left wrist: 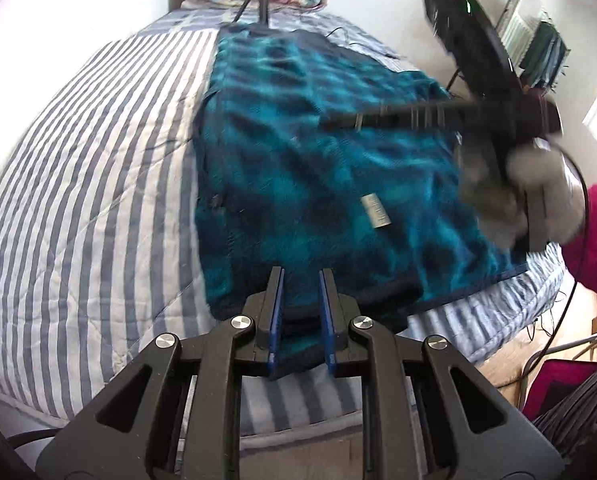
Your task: Fold large clothes
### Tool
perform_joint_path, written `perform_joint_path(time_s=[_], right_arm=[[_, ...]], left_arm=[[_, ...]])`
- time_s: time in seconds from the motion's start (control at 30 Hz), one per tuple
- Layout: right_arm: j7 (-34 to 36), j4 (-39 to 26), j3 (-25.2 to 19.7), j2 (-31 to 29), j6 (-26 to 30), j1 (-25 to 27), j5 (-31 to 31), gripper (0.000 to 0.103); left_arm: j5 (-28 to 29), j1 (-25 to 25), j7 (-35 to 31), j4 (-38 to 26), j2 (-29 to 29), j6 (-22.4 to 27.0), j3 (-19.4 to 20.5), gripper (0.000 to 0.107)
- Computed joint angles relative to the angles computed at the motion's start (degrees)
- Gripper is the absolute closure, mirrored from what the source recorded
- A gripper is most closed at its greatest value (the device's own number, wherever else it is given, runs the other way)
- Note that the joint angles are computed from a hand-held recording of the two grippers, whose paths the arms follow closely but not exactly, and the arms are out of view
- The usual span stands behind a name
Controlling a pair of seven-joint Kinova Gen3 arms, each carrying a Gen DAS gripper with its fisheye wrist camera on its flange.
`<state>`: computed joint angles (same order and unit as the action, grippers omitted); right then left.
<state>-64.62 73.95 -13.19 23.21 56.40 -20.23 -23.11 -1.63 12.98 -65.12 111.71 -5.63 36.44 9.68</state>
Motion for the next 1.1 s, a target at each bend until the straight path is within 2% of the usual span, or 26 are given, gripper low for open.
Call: perform_joint_path(time_s=[0.1,0.2,0.33,0.47,0.53,0.63,0.77,0.8,0.87,0.97,1.1], right_arm=[[-0.2,4.0,1.8,-1.9,0.7,-3.6,2.6,0.076],[-2.7,7.4,1.0,-2.9,-1.4,-4.3,5.8,0.076],[-5.6,6.2,1.5,-3.1,0.3,-5.5,7.9,0.076],[-6.3,8.8,1.6,-7.4,-0.8,-3.3,6.1,0.069],[-5.0,11.2,1.9,-10.0,-2.1,-1.1,4.5,0.058],[-6.9,14.0,3.5,-13.9,-3.6,0.9,3.9,0.052],[-9.8,16.7,5.4,-18.7,-2.8,2.5,7.2,0.050],[-10.5,17.1,5.9,-19.7,-2.1,3.0,7.9,0.046],[-12.1,18.8,7.2,-22.4,-1.3,4.7,8.0,0.044],[-13.1,22.4,10.1,-26.4,-0.5,8.4,5.7,0.044],[-18.2,26.8,12.1,-31.4,-0.6,12.1,9.0,0.044]], left_arm=[[1.4,0.2,-0.9,-0.9,1.4,-0.3,-0.2,0.092],[3.3,0.6,-2.0,-1.0,3.4,-0.5,-0.6,0.092],[3.3,1.0,-3.5,-1.1,5.7,-0.8,-0.9,0.092],[3.0,1.1,-2.0,-2.0,4.2,0.8,-1.0,0.092],[0.8,1.6,-0.2,-2.4,2.3,1.5,-0.3,0.092],[1.4,1.7,-0.5,-3.4,0.0,2.1,0.0,0.092],[3.9,2.1,-2.9,-7.2,-1.6,2.6,0.1,0.091],[4.4,2.3,-4.0,-8.4,-1.6,2.7,0.2,0.088],[6.0,2.9,-7.3,-10.9,-1.1,3.2,0.0,0.068],[7.2,3.5,-11.5,-14.4,0.1,4.0,0.2,0.067],[7.5,4.1,-14.1,-17.5,2.2,3.9,0.9,0.067]])
